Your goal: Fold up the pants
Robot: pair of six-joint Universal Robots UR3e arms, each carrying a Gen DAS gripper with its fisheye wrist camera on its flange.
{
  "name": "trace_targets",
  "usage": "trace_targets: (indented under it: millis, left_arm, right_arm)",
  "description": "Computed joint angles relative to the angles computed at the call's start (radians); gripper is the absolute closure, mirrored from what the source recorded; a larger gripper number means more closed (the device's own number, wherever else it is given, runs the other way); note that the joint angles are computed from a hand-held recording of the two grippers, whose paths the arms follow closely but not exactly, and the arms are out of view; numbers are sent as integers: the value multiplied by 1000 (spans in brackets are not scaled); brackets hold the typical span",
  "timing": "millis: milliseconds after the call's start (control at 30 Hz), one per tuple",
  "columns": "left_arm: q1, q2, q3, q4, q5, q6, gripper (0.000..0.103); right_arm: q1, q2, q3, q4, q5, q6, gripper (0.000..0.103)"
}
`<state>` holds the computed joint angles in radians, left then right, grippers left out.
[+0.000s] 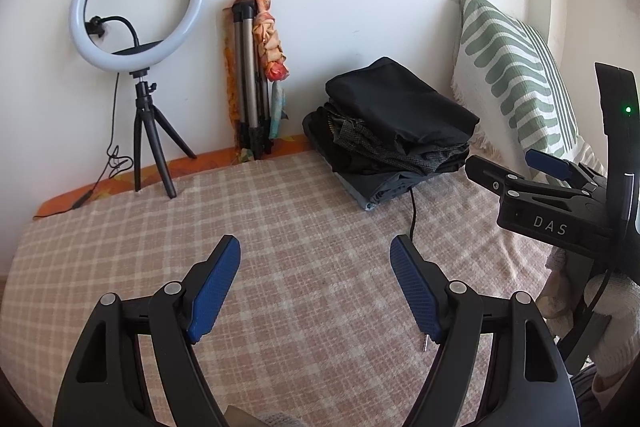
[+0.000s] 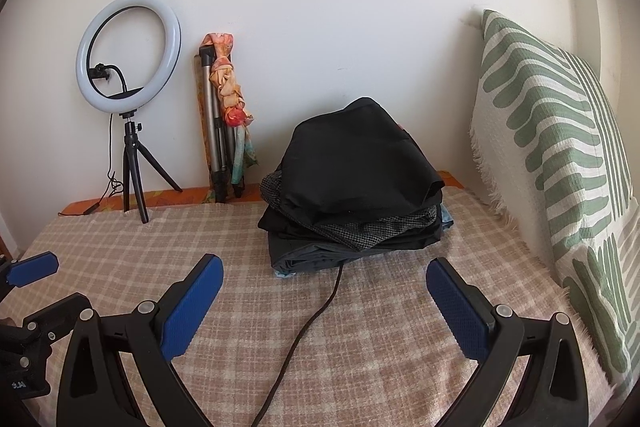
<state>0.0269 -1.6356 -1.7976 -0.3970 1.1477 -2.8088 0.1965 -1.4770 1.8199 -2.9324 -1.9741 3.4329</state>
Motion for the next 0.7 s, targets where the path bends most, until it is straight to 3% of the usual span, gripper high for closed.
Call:
trace_targets:
  millis: [400,700]
  left_arm:
    - [-5,-12,-6,29,22,-14,17]
    - [6,-21,16,-6,18,-39,17]
  right_arm:
    - [7,15,-14,0,-3,1,0]
    - [15,30,-32,4,-9,1,0]
